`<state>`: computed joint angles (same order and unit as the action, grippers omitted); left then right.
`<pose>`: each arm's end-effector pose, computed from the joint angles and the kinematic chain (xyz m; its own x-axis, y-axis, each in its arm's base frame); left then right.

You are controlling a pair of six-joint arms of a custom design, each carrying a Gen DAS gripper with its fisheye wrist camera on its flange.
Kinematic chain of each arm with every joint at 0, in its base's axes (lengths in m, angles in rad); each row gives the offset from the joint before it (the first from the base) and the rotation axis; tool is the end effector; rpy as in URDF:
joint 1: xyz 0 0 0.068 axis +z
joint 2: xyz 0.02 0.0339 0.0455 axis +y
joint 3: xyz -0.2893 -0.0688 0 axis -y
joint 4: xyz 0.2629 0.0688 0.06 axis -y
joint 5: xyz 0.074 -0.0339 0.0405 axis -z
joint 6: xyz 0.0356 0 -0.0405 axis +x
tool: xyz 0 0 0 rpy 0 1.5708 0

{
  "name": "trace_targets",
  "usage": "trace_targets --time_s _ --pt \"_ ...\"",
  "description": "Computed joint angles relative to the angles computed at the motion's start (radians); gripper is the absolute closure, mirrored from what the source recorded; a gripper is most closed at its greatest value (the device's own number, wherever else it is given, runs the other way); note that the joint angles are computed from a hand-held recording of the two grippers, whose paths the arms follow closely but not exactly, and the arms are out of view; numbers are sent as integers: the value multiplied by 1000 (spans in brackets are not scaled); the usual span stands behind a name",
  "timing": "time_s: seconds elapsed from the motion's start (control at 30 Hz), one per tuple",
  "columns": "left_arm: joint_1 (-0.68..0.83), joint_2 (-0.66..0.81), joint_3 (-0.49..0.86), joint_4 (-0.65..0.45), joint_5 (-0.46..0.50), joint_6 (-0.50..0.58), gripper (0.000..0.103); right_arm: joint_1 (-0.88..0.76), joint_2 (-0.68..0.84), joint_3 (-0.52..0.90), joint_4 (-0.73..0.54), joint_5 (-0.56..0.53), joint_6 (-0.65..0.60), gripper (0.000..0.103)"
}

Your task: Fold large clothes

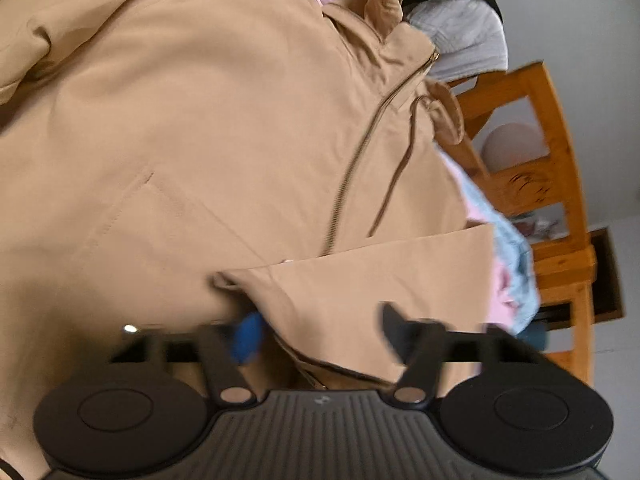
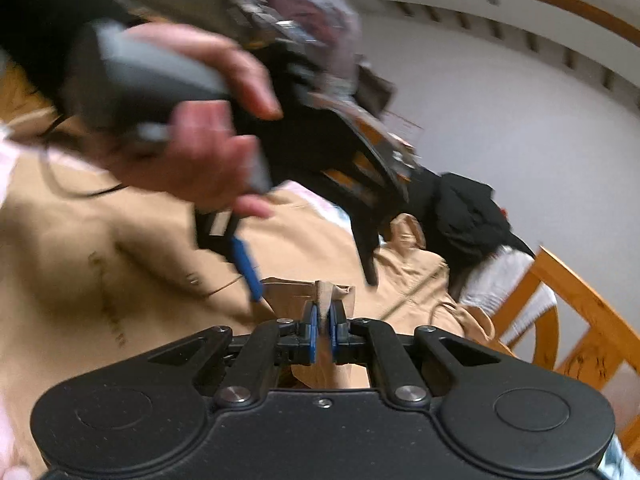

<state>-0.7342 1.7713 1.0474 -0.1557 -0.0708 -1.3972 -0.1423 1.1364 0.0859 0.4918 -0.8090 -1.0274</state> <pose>0.2869 -0.2555 0.1835 -0.7241 -0.6700 -0.1638 -0.4537 0.6416 -0.6185 0.1666 0.0022 0.1254 0.1648 -0.6204 -0.7667 -0.7126 0.4626 -0.5275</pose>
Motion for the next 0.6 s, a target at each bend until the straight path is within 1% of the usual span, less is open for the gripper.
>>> trace_targets --time_s 0.03,0.07,0.1,0.13,0.2,0.27,0.3,0.33,0.37,0.4,0.43,0.5,0.57,0.6 --pt "-10 13 25 -45 -13 12 87 -7 -11 -2 -21 -8 -18 96" --pt "-21 23 42 -75 -28 21 102 -18 -28 0 -54 -17 -31 93" --pt "-33 27 51 -89 -54 27 103 -32 -37 3 -79 -26 -36 92" --pt "-48 11 50 -105 -91 27 103 -60 -46 15 -125 -48 -48 84" --pt "-75 -18 55 -133 -187 70 103 -123 -61 36 -199 -86 -66 75" --pt "-111 -59 74 -180 -329 156 103 -208 -65 72 -284 -118 -77 58" --pt "-131 -84 76 -195 -403 200 103 -245 -54 92 -307 -127 -69 54" --pt "-152 -106 80 -217 -489 257 103 -285 -27 117 -310 -131 -50 46" --pt "-161 -119 88 -253 -535 289 103 -318 7 147 -295 -123 -10 35" --pt "-163 -118 107 -309 -560 306 103 -336 53 181 -263 -101 49 30" --pt "-155 -114 119 -356 -565 309 103 -339 110 231 -233 -56 127 23" --pt "-133 -105 123 -420 -556 263 103 -315 234 360 -219 58 282 21" --pt "-119 -111 94 -417 -535 242 103 -276 392 548 -295 176 428 20" --pt "-115 -107 87 -407 -527 241 103 -259 491 674 -373 219 507 20"
